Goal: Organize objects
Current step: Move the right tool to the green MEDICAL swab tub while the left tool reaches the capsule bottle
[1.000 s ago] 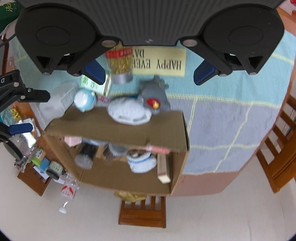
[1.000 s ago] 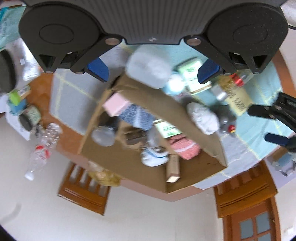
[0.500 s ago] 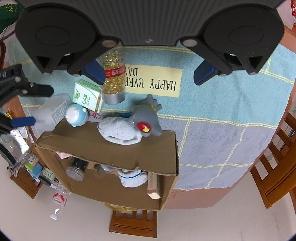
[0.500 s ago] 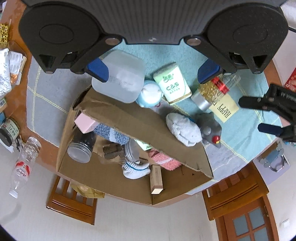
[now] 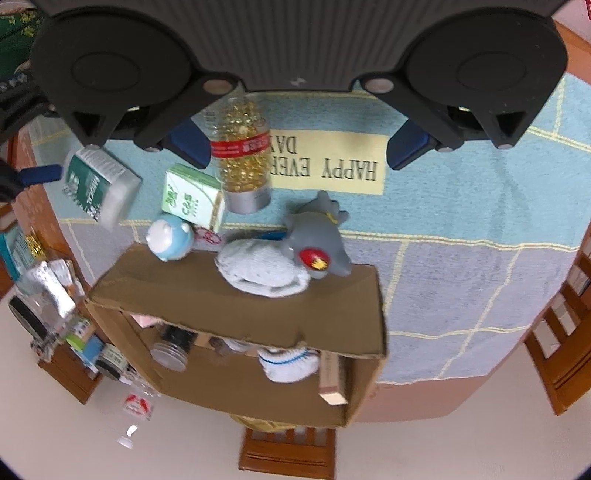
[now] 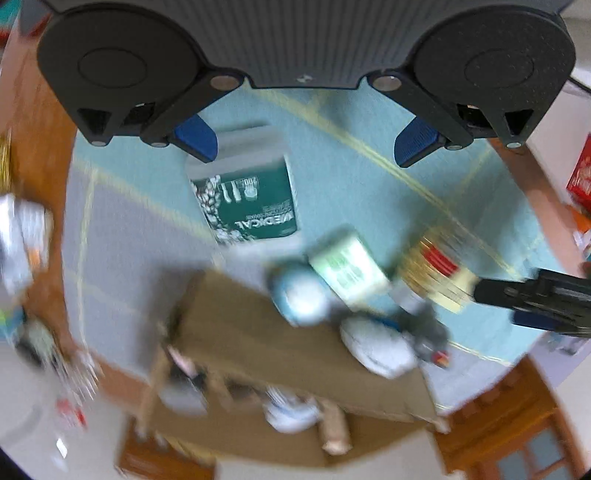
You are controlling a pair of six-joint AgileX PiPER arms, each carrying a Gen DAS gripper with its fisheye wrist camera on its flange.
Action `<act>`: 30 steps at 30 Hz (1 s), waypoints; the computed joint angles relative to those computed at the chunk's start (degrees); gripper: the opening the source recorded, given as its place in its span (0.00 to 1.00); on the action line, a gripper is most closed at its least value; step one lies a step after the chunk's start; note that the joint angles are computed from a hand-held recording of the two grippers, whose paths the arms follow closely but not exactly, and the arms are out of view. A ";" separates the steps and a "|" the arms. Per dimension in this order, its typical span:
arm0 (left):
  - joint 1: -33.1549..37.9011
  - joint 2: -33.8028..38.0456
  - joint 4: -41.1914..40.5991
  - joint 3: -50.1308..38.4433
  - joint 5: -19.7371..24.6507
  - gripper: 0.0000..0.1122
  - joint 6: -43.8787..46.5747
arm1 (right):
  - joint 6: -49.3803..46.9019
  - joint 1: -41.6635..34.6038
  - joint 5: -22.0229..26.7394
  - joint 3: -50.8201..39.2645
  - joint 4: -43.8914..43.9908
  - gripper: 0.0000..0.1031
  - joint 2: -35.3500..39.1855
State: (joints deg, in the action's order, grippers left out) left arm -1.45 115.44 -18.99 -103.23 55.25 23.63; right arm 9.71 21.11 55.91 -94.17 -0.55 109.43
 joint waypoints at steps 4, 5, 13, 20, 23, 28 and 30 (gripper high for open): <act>-1.13 0.14 -1.04 1.22 0.10 0.90 2.90 | 8.62 0.38 -0.82 3.68 -6.15 1.00 0.07; -1.47 0.28 -1.43 1.48 0.33 0.90 3.67 | 10.14 0.52 -1.04 4.10 -7.58 1.00 0.19; -4.29 1.26 1.92 3.98 -0.07 0.90 5.23 | 17.89 0.58 -1.83 5.40 -15.18 1.00 1.76; -2.79 0.84 6.11 5.90 -1.03 0.90 4.72 | 18.97 -3.05 -1.60 6.78 -15.99 1.00 1.01; -1.14 1.74 6.69 4.71 -0.83 0.90 4.29 | 19.74 -4.15 -1.35 6.78 -17.19 1.00 1.01; 0.54 5.04 11.42 0.01 -0.63 0.90 -1.14 | 18.90 -5.67 -1.69 6.30 -16.93 1.00 1.47; 1.30 5.43 10.78 -0.88 0.00 0.90 -0.97 | 17.27 -5.99 -1.99 6.55 -15.45 1.00 0.92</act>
State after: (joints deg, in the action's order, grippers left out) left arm -0.15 120.87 -8.22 -104.11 55.26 22.66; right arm 26.98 15.12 53.92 -87.62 -16.00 110.35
